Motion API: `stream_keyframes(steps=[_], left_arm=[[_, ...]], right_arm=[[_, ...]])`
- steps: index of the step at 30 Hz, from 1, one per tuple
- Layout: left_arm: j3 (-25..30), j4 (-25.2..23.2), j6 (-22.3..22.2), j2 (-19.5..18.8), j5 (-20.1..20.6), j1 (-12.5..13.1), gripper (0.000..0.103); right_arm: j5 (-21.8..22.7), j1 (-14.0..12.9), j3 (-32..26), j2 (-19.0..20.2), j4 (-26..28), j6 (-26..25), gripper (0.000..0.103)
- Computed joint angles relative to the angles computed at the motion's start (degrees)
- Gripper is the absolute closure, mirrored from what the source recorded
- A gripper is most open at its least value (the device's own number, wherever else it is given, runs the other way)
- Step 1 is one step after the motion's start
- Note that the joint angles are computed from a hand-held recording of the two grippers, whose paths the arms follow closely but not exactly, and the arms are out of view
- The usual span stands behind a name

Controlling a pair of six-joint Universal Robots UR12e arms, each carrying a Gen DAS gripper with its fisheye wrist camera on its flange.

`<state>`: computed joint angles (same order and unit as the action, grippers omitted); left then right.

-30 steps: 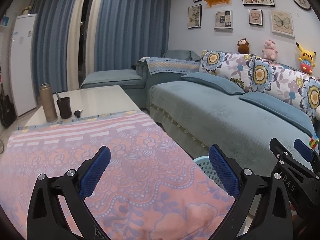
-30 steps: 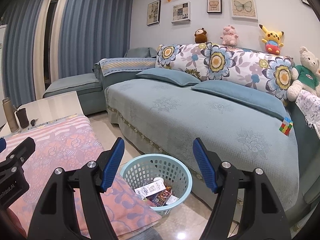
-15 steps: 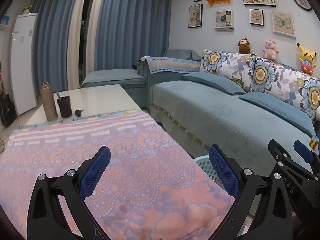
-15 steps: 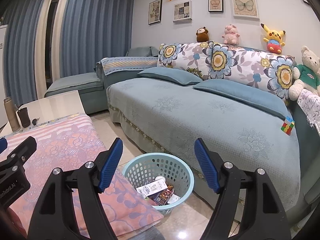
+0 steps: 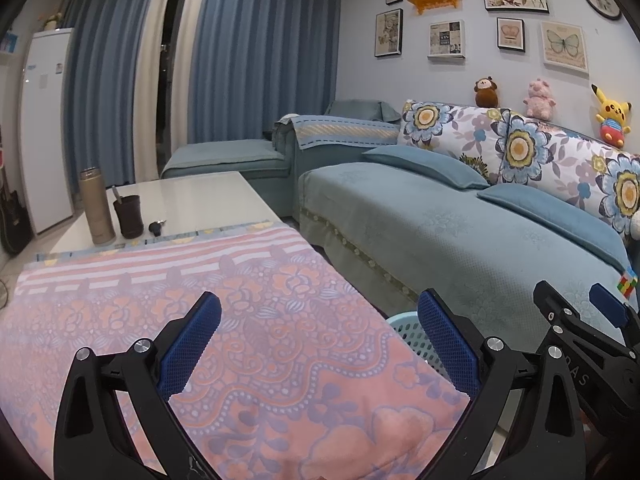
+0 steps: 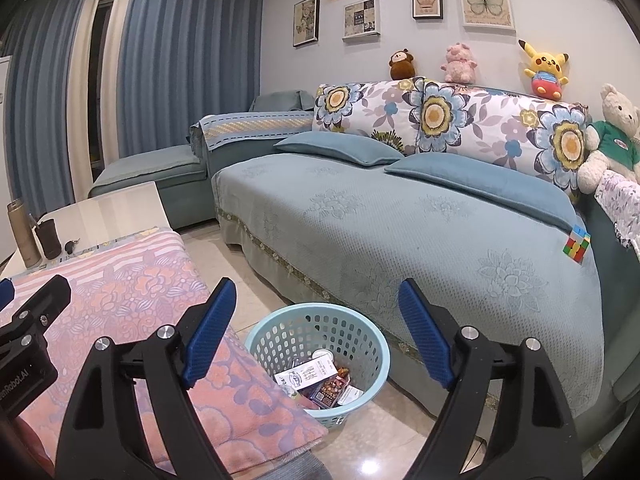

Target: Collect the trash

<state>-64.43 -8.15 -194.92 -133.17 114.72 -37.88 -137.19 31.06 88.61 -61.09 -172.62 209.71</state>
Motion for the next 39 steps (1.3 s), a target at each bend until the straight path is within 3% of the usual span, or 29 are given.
stream_keyframes(steps=[9,31,39], left_arm=[[0.08,0.56,0.73,-0.08,0.02,0.01,0.008],[0.16,0.61,1.05,-0.13,-0.11,0.06,0.008],[-0.19,1.22,1.28,-0.06,-0.29,0.19,0.008]], right_arm=[[-0.15,-0.11,0.56,-0.39,0.97,2.7,0.013],[2.03,-0.54,0.79,-1.01,3.14,5.56,0.013],[-0.59,0.24,0.04,-0.45,2.45,3.25,0.013]])
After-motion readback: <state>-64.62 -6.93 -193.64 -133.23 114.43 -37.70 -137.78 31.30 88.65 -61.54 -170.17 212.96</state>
